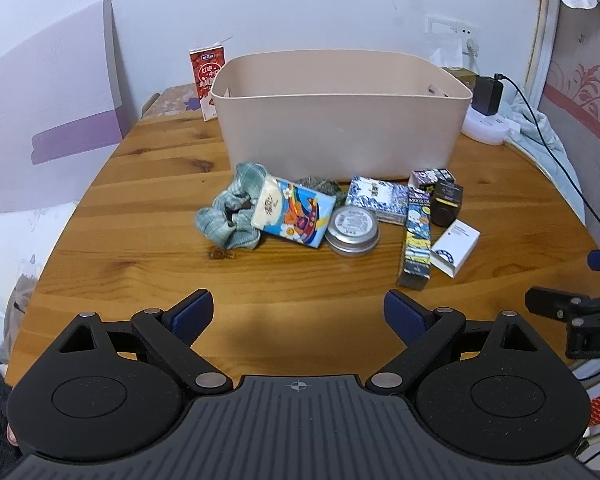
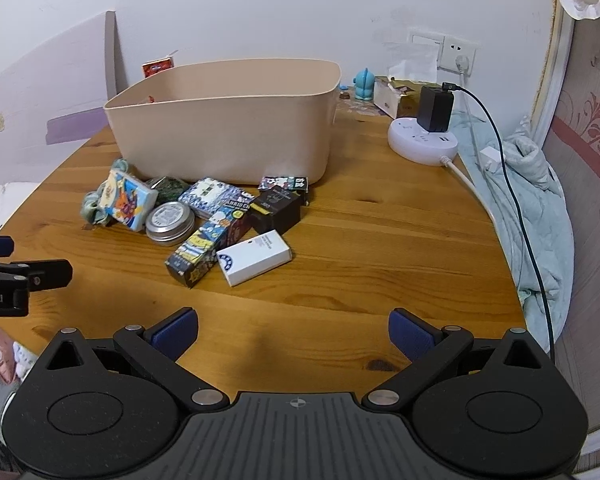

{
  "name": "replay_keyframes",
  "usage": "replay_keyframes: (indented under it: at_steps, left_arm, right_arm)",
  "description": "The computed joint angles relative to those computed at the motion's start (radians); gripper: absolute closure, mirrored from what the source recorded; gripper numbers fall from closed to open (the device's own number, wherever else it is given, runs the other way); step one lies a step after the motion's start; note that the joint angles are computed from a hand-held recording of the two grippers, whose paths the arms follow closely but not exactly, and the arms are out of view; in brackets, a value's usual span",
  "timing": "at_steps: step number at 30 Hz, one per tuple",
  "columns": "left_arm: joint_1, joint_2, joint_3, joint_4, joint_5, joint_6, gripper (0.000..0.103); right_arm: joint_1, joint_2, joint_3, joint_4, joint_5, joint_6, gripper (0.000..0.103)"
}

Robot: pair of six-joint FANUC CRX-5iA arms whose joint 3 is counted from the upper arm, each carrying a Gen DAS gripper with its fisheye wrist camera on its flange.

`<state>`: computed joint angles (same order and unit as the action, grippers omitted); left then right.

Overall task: Organize objects
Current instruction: 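Move both grippers toward the cluster of items in front of the basket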

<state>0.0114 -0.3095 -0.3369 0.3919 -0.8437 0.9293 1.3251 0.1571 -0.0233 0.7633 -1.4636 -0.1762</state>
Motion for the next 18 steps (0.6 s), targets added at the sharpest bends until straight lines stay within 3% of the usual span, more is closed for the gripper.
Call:
replay_keyframes:
  at_steps: [8, 18]
  left_arm:
    - [-0.013, 0.066, 0.01, 0.048, 0.073, -0.036, 0.009]
    - [-0.051, 0.146, 0.044, 0.029, 0.182, -0.05, 0.009]
  right_arm:
    - [-0.043, 0.016, -0.011, -0.002, 0.034, 0.036, 0.0]
    - [-0.118, 0.02, -0.032, -0.03, 0.134, 0.103, 0.0]
